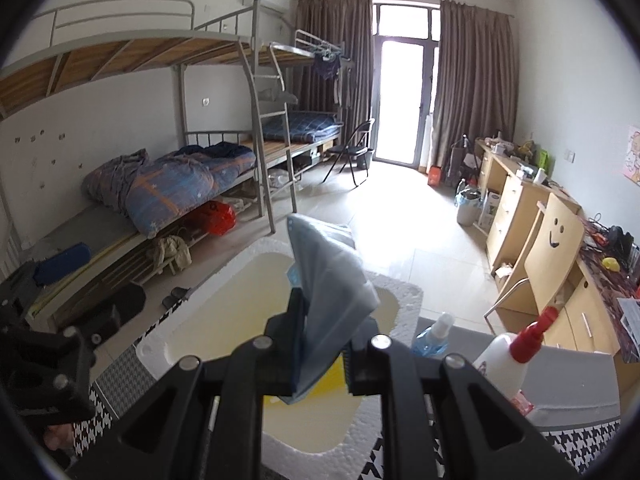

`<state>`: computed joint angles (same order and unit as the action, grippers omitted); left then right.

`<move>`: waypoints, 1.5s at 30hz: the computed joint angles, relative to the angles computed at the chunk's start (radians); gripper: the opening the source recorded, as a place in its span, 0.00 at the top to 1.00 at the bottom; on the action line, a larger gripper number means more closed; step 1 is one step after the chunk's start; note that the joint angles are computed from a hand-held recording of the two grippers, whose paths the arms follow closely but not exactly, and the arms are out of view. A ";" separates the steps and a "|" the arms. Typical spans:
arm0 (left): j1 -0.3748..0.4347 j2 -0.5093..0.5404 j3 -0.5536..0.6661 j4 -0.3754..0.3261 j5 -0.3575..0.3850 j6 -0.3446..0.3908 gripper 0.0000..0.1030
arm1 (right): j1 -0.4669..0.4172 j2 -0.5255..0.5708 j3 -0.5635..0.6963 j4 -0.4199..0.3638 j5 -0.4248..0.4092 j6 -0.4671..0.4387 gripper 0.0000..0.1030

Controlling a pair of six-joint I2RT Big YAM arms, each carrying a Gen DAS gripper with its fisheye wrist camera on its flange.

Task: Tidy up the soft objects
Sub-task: 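Open the left tool to drop the sponge into the box while the right tool drops the mask, then withdraw both open tools from the foam box back over the table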

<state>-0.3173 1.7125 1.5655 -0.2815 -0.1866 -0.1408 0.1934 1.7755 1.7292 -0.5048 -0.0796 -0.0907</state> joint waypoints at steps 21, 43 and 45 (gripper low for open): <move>0.003 -0.026 -0.040 0.025 -0.007 0.007 0.03 | -0.006 0.006 0.020 -0.038 -0.009 -0.020 0.35; -0.039 -0.081 -0.088 0.046 -0.020 0.023 0.03 | -0.041 -0.137 -0.163 0.094 -0.005 0.013 0.13; -0.044 -0.092 -0.102 0.057 -0.015 0.022 0.03 | -0.041 -0.147 -0.171 0.093 0.003 0.014 0.13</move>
<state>-0.3613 1.6203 1.4635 -0.2242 -0.2016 -0.1189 0.1520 1.6282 1.5579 -0.4118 -0.0766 -0.0764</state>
